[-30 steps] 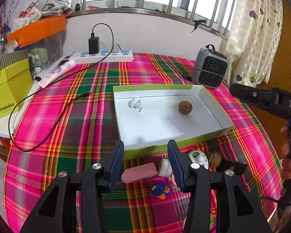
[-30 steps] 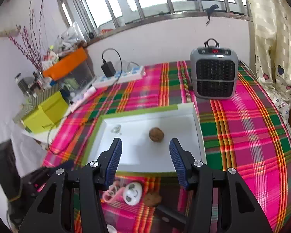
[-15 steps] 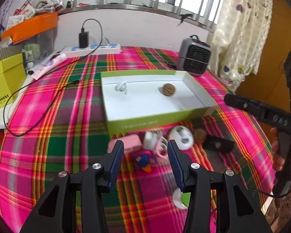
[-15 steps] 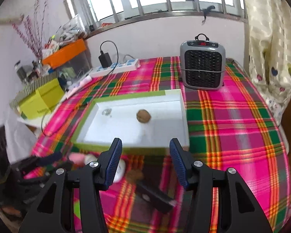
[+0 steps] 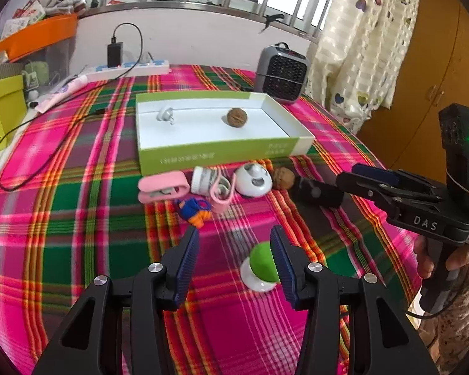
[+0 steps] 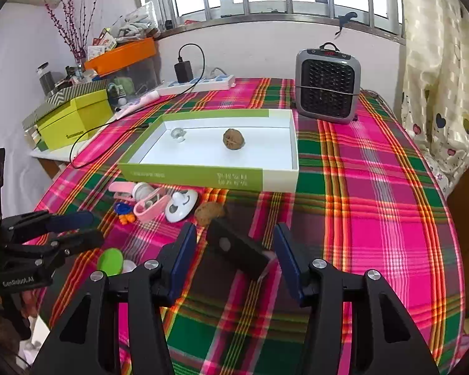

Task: Organize objects
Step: 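Withdraw both tools from the box toward the remaining items, then grasp the green-topped suction cup with the left tool while the right tool grasps the black device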

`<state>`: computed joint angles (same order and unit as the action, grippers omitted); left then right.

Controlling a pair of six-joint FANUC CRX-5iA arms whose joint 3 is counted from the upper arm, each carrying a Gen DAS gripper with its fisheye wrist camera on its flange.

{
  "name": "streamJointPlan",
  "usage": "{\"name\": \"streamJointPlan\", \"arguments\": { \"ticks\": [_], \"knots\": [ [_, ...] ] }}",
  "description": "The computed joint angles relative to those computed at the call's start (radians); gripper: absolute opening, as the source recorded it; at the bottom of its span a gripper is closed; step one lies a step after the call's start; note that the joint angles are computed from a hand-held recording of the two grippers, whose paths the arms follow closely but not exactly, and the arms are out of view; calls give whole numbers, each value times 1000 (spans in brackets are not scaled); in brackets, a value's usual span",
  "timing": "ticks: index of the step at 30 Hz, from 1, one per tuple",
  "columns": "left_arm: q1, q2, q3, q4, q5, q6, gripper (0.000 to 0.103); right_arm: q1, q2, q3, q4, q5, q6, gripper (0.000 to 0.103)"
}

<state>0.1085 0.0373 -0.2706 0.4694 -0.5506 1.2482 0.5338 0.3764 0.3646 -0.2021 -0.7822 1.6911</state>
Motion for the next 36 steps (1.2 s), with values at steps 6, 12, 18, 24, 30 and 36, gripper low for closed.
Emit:
{"name": "streamJointPlan", "arguments": {
  "ticks": [6, 12, 18, 24, 30, 36],
  "knots": [
    [-16, -4, -40, 58, 15, -52, 50, -2, -10, -31, -5, 16, 2, 52],
    [-39, 13, -37, 58, 25, -61, 53, -11, -17, -48, -21, 18, 0, 52],
    [-50, 29, -25, 44, 24, -46, 53, -18, -22, -57, -38, 22, 15, 52],
    [-55, 49, 8, -28, 15, 31, 53, -17, -8, -52, -19, 14, 8, 52],
    [-50, 51, 10, -46, 20, 57, 49, -17, 15, -28, 1, -4, 8, 52],
    [-46, 52, 9, -52, 30, 60, 36, -12, 32, -5, 5, -18, 44, 52]
  ]
}}
